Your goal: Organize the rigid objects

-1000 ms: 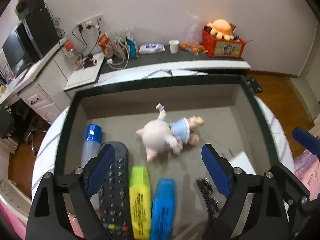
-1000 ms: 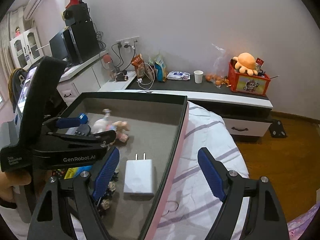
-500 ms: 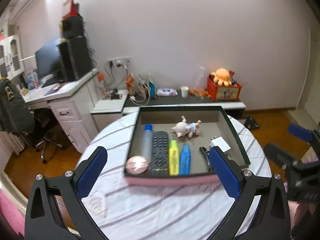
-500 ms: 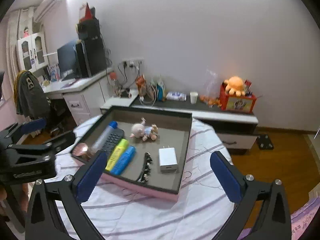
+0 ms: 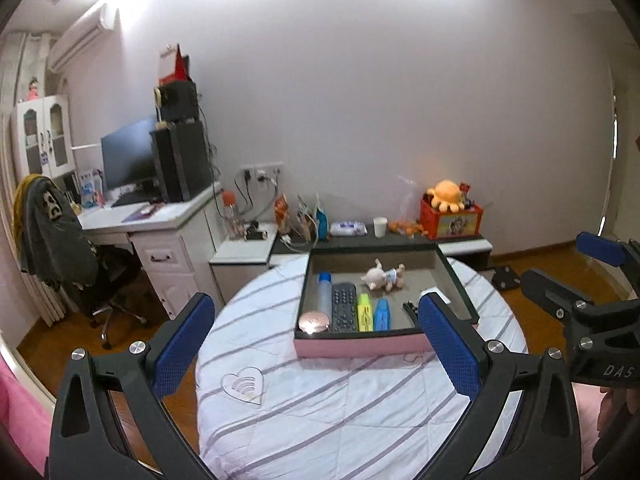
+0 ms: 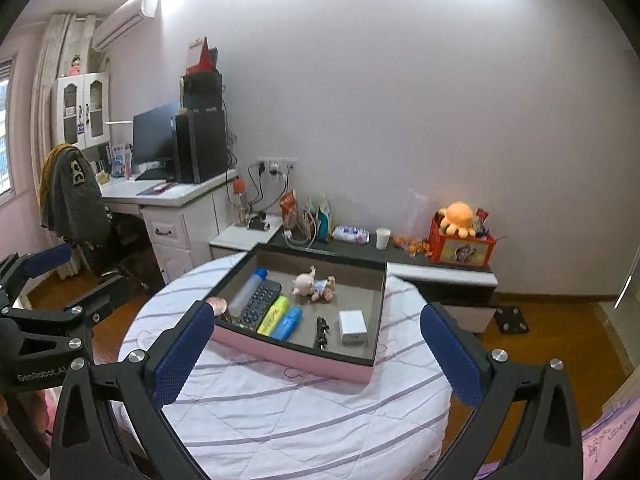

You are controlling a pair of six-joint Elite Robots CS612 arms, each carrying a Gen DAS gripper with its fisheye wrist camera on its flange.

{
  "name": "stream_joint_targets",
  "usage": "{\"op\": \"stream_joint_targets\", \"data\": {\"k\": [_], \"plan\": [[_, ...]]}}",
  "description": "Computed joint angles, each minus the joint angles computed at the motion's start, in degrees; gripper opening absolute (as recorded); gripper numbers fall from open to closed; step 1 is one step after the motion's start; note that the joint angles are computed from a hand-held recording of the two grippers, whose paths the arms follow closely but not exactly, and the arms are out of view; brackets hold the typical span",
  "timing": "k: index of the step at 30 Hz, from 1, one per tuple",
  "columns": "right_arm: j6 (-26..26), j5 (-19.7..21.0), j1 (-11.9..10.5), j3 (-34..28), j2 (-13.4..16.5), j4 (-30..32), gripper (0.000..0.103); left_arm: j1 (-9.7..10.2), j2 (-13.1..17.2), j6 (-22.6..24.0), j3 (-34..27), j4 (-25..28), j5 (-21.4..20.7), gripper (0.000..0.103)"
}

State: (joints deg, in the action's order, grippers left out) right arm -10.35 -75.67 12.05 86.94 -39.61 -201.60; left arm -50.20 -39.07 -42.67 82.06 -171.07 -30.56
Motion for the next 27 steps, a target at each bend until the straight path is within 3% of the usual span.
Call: {"op": "stream_joint_targets", "data": {"k": [3,12,27], "plan": [[-0.5,-1.4,0.5,1.0,-0.3,-3.4,0.103,-0.60,-0.3,0.6,0.9,-1.7,1.8,0.103],[-0.9,-0.4,0.9,3.5,-0.8,-9.3,0.103,-1.92,-0.3,2.4,1.7,-4.8,6.3,0.103],[-2.1,-0.1,1.0,4.2,-0.8,-9.6,0.103,-2.25,0.1,4.5,1.9,-7.0,7.6,0.103]]}}
